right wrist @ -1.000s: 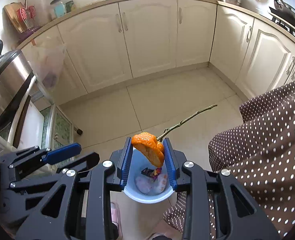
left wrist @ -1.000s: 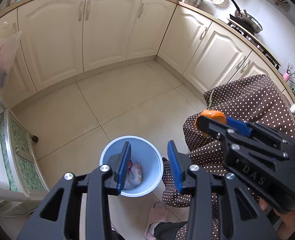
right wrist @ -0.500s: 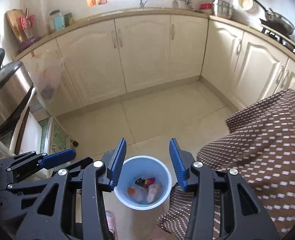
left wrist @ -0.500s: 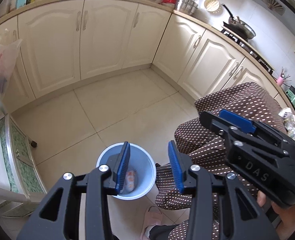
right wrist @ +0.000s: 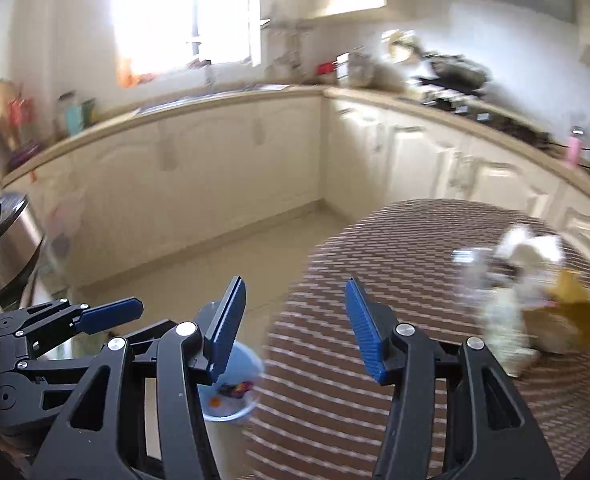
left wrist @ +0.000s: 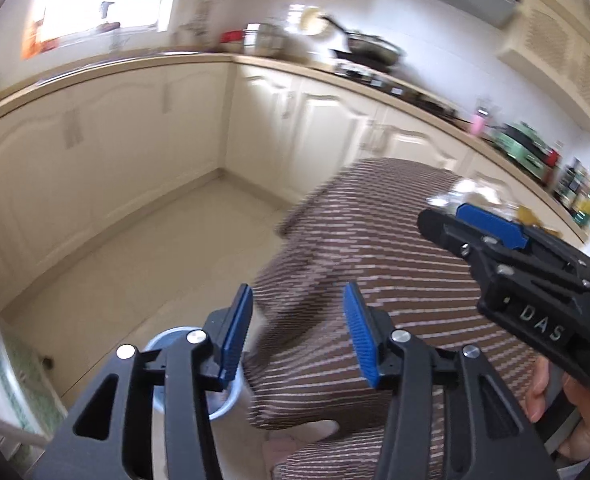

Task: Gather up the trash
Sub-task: 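Move both tools back toward the gold snack bag on the table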

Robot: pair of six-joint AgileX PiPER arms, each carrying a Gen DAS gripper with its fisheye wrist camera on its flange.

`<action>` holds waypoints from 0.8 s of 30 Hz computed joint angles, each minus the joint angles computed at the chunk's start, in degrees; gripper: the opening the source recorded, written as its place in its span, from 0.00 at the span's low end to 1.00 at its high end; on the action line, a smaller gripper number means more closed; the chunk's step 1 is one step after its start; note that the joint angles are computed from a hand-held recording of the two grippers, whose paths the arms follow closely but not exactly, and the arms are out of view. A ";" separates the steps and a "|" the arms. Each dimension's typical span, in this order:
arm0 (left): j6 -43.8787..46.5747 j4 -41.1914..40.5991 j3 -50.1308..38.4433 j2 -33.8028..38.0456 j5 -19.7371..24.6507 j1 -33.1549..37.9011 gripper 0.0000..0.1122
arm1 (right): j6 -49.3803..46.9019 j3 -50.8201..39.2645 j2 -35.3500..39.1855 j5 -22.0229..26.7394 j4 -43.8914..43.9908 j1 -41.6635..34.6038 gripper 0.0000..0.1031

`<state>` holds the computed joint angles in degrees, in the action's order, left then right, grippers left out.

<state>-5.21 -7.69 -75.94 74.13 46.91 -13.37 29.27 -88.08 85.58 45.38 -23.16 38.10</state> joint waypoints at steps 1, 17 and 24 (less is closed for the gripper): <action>-1.95 1.63 -1.03 0.59 0.15 -2.69 0.42 | 0.80 3.04 -3.54 -0.08 -1.41 -1.81 0.50; -17.85 15.01 -32.38 28.80 7.10 -31.38 0.44 | -19.12 19.96 -20.41 -8.13 17.61 -40.34 0.54; -16.09 13.53 -51.44 42.26 15.53 -30.92 0.44 | -28.29 20.22 -19.45 -8.72 29.00 -46.39 0.56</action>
<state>-21.29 5.84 -127.38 116.38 62.44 -44.28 0.98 -67.86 66.13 36.65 5.84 -8.29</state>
